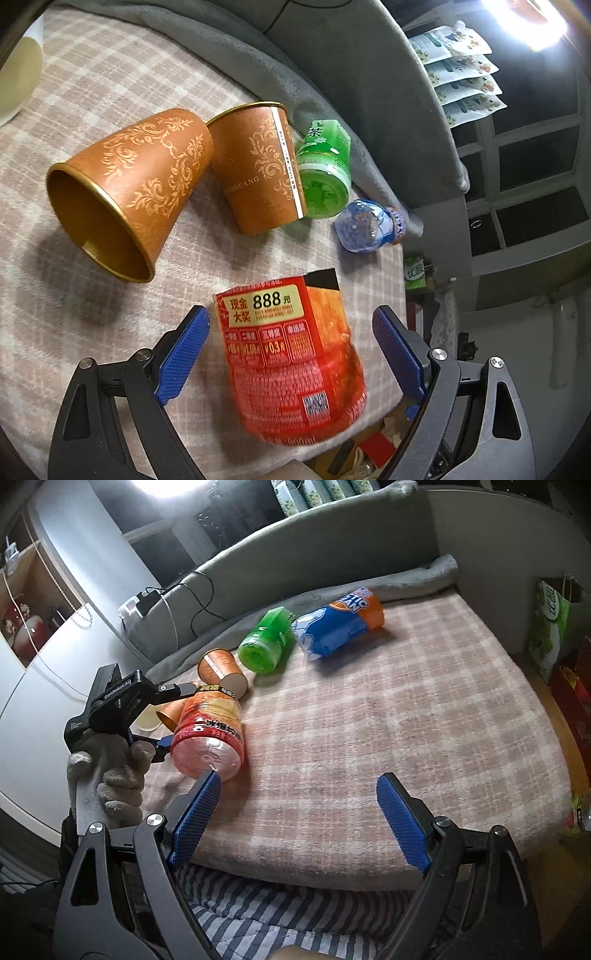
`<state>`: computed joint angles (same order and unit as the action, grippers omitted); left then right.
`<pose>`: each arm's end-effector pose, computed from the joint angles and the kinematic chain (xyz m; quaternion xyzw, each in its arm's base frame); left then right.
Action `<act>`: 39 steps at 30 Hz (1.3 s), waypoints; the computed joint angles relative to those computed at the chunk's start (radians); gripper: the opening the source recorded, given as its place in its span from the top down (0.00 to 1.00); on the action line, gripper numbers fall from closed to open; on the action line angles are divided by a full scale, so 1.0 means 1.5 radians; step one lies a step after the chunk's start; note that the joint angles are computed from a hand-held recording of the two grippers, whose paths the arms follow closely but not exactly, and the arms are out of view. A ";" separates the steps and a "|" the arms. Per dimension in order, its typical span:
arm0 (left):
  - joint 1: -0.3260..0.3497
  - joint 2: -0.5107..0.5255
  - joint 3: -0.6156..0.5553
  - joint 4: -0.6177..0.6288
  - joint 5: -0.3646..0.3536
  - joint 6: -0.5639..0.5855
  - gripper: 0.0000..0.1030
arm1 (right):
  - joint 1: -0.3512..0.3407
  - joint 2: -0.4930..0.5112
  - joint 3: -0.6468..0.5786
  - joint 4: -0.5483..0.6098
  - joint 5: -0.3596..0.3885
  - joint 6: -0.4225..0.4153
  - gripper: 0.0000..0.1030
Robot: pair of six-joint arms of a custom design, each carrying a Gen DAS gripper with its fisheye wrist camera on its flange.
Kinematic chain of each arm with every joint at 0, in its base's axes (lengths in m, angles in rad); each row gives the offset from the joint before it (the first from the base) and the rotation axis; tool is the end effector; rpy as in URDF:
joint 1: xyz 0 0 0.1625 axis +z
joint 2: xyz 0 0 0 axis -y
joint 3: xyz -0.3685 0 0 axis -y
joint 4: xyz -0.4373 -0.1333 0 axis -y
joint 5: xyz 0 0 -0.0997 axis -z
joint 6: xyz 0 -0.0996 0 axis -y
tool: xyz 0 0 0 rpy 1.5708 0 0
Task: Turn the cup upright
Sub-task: 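Grasp the cup with the left gripper while the right gripper releases it, then lower the cup with the left gripper, opening up, onto the bed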
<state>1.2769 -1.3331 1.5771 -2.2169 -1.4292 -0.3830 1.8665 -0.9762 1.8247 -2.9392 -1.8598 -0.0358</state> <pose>-0.0448 -0.6566 0.3633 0.0576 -0.9758 0.2109 0.0008 0.2838 -0.5716 0.1063 0.1213 -0.9493 0.2702 0.1050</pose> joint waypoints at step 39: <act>-0.108 -0.022 0.094 -0.177 0.193 0.210 0.34 | 0.006 -0.001 0.029 -0.097 -0.056 0.002 0.14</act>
